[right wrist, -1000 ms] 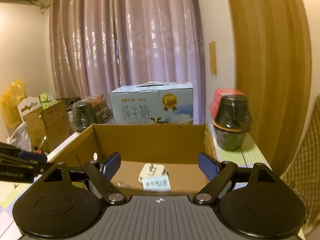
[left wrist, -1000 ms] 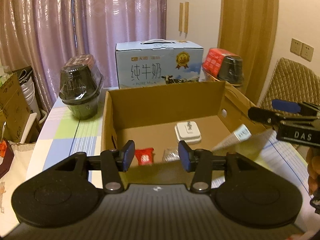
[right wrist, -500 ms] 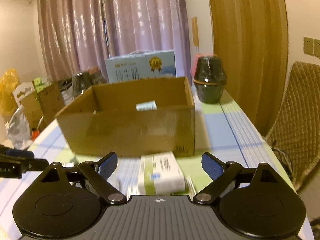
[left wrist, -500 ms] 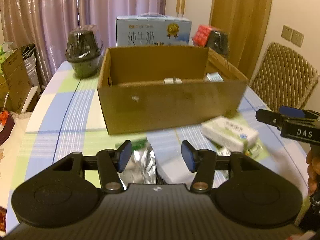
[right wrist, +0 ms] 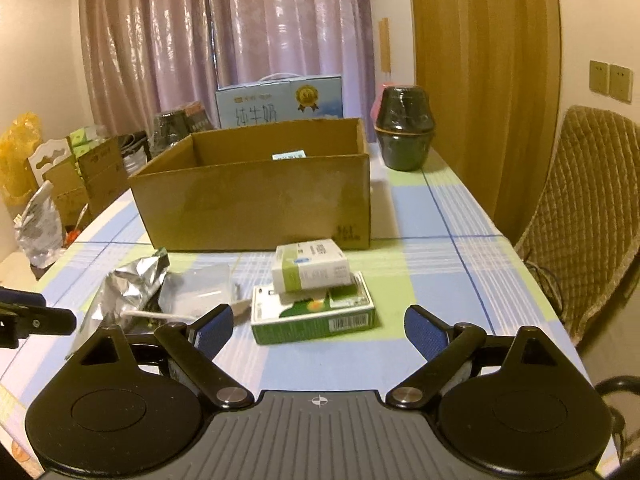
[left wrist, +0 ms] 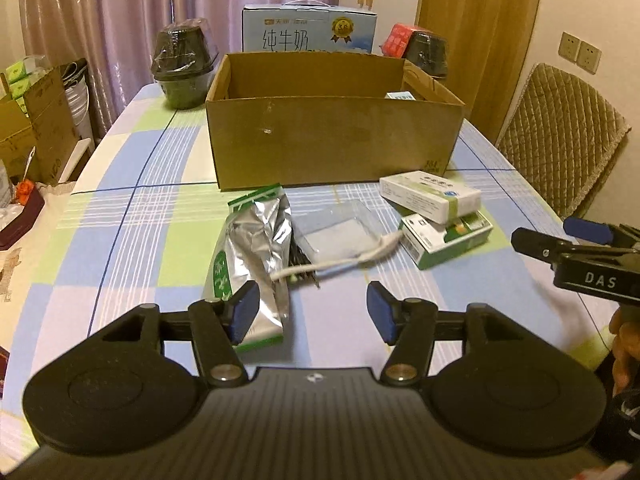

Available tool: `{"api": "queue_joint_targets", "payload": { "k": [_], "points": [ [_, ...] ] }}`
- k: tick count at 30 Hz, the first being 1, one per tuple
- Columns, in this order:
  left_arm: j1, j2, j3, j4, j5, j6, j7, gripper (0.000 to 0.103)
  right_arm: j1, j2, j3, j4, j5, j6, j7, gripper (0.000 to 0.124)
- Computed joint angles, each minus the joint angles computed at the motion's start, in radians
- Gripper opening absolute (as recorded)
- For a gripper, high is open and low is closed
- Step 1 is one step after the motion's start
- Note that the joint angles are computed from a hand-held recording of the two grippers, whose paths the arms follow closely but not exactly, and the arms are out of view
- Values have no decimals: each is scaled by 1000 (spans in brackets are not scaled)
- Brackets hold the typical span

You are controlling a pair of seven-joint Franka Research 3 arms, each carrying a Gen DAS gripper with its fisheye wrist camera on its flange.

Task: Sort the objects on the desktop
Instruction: 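Withdraw both tools from the box back over the table, then grasp the clear plastic tray with the left tool while the right tool grasps a white medicine box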

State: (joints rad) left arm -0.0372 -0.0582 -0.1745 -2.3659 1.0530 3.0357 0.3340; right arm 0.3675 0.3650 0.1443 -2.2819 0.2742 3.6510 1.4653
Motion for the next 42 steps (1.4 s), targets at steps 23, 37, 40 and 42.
{"api": "queue_joint_targets", "payload": {
  "k": [23, 37, 40, 42],
  "points": [
    [-31, 112, 15, 63, -348, 35, 534, 59, -28, 63, 4, 127, -80, -121, -49, 93],
    [92, 324, -142, 287, -934, -66, 1401, 66, -64, 211, 12, 375, -59, -285, -160, 93],
    [82, 371, -135, 353, -950, -101, 1486, 66, -77, 238, 28, 414, -64, -306, -178, 93],
    [72, 404, -128, 400, -947, -127, 1533, 66, -71, 255, 23, 441, -62, -320, -190, 93]
  ]
}}
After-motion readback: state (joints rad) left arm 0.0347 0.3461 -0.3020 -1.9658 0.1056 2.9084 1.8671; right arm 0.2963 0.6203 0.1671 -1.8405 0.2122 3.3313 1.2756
